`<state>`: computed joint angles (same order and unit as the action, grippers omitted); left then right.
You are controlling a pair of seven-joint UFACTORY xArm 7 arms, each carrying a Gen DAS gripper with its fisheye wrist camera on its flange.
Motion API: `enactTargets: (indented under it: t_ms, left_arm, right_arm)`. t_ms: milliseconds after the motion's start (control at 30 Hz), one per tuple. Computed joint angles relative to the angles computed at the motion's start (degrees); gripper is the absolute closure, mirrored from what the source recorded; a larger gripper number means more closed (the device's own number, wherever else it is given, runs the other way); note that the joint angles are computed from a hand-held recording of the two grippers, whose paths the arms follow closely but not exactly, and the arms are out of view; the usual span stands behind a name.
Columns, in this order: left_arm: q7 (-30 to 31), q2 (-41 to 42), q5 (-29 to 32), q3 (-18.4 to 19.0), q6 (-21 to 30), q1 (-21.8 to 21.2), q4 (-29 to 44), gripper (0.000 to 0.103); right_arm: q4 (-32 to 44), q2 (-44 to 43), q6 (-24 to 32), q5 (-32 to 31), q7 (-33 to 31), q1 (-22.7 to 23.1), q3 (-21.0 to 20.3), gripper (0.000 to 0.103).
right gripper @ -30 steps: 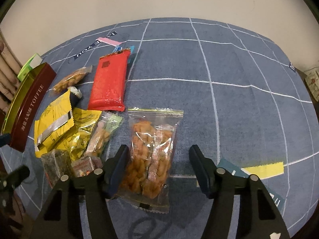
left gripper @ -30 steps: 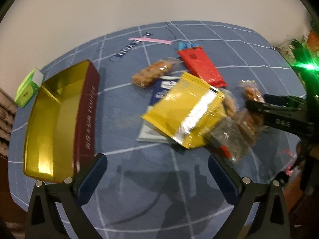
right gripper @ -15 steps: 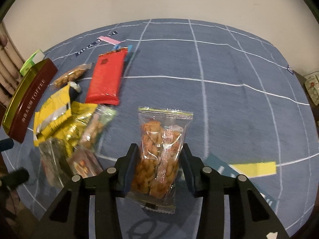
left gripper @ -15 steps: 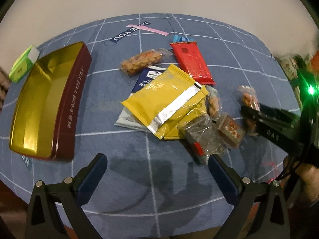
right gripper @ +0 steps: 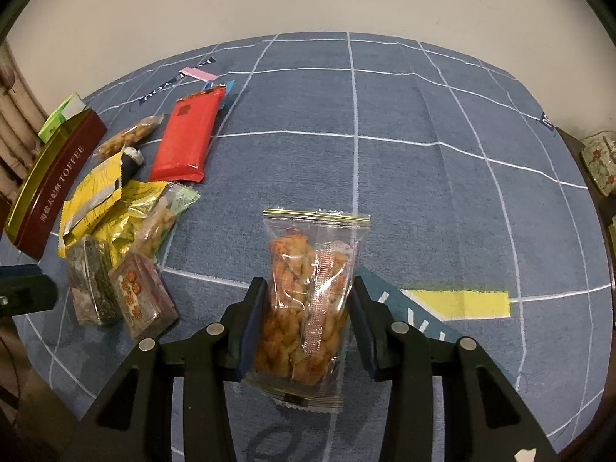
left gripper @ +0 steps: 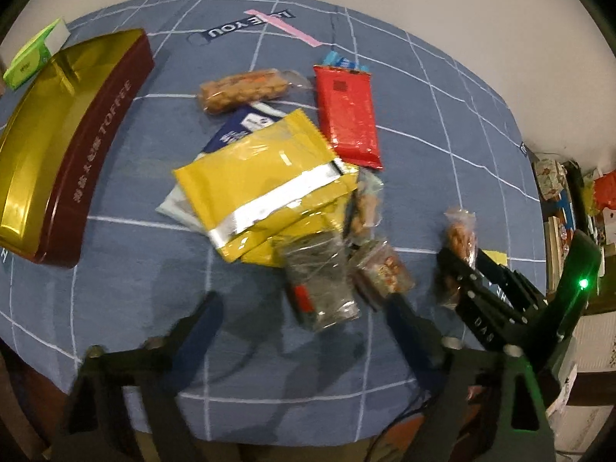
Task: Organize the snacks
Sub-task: 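Grasp the clear bag of dark pieces with the left gripper while the right holds the orange bag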
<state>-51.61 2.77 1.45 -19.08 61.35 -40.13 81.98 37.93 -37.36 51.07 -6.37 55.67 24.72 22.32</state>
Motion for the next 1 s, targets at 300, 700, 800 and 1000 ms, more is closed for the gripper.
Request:
enactTargets:
  t_ms: [300,700,800,1000]
  left_arm:
    - [-7.2,4.0,2.4,0.5,2.2,-1.8,3.4,0.034]
    - [-6.7,6.2,3.5,0.9,0.7,-3.4,3.6,0.061]
    - [-5.3,5.8,3.3,0.8,0.2,-3.3,3.0,0.063]
    - [-2.1,3.9,2.7,0.4,0.0,-3.0,1.0,0.063]
  right_arm:
    - [-1.0,-1.0,-0.7,0.6,-0.6,0.2,-0.5,0.063]
    - [-1.2,-1.0,-1.1,0.8,-0.5,0.0,-0.4,0.063]
    - [-1.2,-1.0,-1.1,0.8,-0.5,0.0,-0.4,0.063]
    - [-1.2,-1.1,-0.8,0.5,-0.4,-0.2,-0.3,0.063]
